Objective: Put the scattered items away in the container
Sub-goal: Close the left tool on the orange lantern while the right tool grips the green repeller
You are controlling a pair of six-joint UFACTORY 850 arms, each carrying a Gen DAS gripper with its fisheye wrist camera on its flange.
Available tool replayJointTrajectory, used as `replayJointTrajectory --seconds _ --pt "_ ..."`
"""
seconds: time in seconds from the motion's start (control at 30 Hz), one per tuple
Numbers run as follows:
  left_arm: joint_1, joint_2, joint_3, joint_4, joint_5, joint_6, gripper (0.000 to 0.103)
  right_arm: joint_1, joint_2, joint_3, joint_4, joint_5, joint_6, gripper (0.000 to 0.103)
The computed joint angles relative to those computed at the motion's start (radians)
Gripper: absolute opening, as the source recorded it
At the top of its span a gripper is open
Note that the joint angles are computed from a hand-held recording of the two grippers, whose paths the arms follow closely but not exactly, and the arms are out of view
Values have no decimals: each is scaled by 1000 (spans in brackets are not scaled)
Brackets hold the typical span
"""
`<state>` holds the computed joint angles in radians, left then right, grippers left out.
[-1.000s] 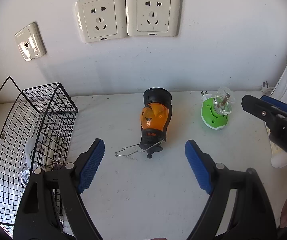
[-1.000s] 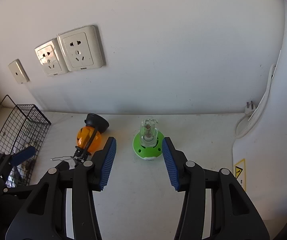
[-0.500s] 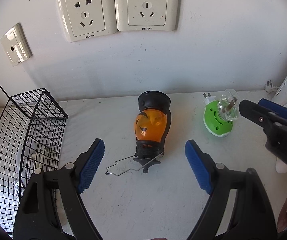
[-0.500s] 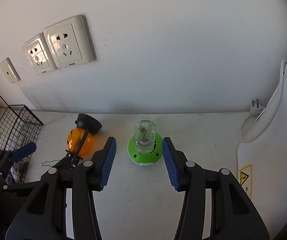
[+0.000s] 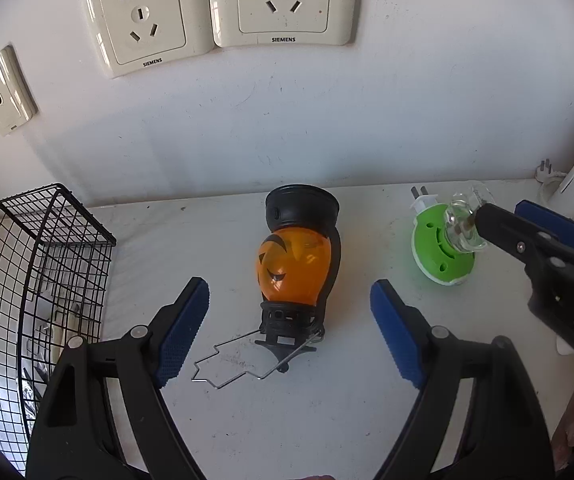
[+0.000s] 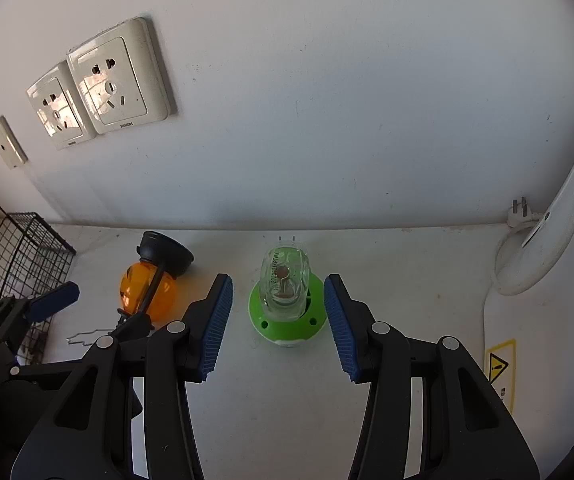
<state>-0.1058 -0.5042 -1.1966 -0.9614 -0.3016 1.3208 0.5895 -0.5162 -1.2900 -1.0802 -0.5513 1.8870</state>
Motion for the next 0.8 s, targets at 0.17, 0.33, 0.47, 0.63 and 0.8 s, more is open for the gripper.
replayJointTrajectory --seconds 0.17,0.33,0.47,0.63,0.8 --pt "-7 -20 -16 48 7 -55 80 -7 -17 -11 -3 6 -5 49" --pt "-13 -28 -19 74 20 -80 80 -11 -21 -13 -3 9 -8 49" --pt "-16 -34 -21 85 23 -92 80 -17 -23 -11 -1 13 -5 49" --pt "-22 -47 -28 117 25 -125 80 -23 -33 -17 -4 22 -11 49" --pt "-30 -57 -33 140 31 -152 80 -28 -39 -22 3 26 -23 49"
